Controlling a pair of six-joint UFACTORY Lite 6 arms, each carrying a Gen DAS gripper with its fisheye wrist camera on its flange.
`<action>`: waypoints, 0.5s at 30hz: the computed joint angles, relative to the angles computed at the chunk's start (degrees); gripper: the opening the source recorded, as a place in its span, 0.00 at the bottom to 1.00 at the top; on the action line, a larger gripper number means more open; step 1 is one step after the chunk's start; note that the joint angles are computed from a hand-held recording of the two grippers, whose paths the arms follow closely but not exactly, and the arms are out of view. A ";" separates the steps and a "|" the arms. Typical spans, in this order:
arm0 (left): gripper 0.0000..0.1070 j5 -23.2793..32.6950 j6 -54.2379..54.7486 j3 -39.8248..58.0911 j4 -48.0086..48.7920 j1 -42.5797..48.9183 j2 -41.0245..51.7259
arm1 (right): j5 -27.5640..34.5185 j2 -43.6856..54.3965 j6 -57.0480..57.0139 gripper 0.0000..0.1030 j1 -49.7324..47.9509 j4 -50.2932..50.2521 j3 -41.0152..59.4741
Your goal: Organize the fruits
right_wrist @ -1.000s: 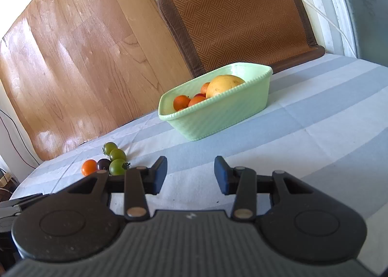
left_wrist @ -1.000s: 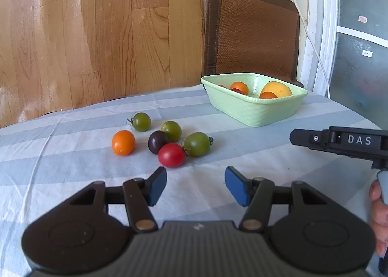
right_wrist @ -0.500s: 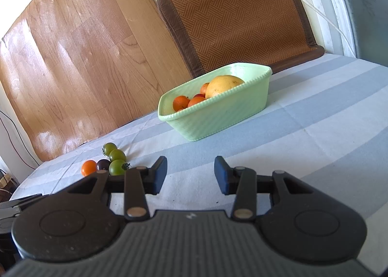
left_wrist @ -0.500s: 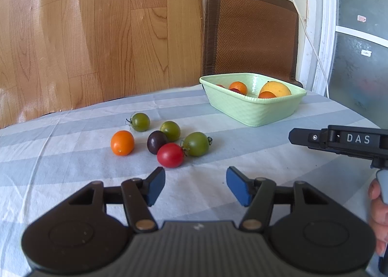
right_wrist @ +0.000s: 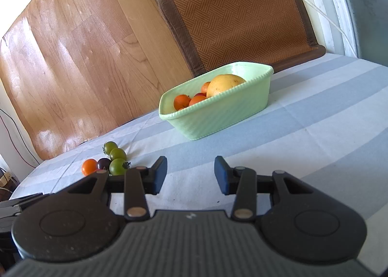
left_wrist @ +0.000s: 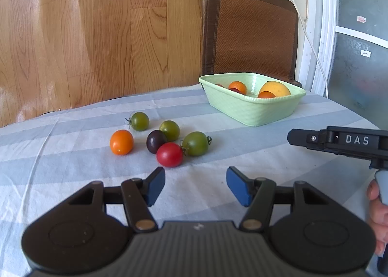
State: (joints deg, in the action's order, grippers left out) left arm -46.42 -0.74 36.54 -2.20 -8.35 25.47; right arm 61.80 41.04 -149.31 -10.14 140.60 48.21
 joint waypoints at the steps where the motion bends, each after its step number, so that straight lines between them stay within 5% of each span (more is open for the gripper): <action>1: 0.54 0.04 -0.04 0.08 0.09 0.04 0.08 | 0.00 0.00 0.00 0.44 0.00 0.00 0.00; 15: 0.55 0.07 -0.04 0.05 0.18 0.06 0.01 | 0.04 -0.09 -0.05 0.44 0.04 0.19 -0.17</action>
